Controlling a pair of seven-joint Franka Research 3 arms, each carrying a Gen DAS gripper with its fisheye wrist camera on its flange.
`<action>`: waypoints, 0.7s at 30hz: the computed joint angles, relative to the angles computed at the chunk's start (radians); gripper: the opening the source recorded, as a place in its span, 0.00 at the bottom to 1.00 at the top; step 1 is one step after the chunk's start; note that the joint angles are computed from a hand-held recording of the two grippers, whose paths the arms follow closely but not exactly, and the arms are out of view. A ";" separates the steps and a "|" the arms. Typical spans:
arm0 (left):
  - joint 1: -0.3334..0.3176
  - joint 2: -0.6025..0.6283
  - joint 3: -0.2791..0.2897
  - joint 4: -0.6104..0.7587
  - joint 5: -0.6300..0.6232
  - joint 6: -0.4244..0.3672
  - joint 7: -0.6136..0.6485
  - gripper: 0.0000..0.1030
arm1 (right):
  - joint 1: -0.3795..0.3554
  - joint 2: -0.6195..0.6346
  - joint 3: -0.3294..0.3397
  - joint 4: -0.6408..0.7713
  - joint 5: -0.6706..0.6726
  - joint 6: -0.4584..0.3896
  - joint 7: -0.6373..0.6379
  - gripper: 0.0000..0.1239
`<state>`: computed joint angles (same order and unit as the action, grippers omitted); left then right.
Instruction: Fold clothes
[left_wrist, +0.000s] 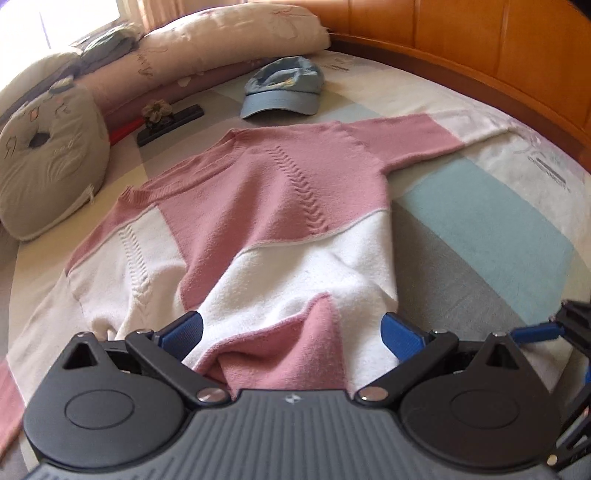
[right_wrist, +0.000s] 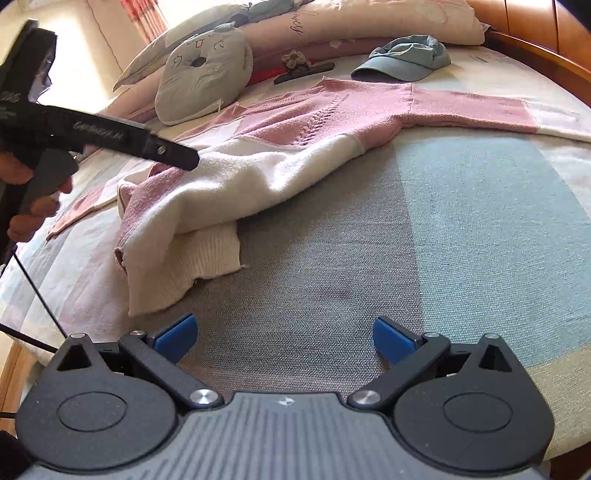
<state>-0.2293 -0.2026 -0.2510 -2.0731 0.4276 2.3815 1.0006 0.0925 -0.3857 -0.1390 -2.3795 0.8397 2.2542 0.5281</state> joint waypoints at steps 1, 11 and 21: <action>-0.010 0.012 -0.006 0.012 -0.003 -0.010 0.030 0.99 | 0.001 0.002 0.001 0.001 0.002 0.002 0.001 0.83; -0.064 0.134 -0.040 0.115 0.252 -0.269 -0.010 0.99 | -0.006 0.001 0.000 0.004 -0.001 0.000 0.025 0.83; 0.021 0.023 0.030 0.053 0.206 -0.217 -0.044 1.00 | -0.003 -0.003 0.005 -0.009 0.002 0.029 0.022 0.83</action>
<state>-0.2084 -0.1801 -0.2210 -2.0202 0.6339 2.1647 0.9569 0.0899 -0.3889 -0.1342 -2.3884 0.8418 2.2835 0.5504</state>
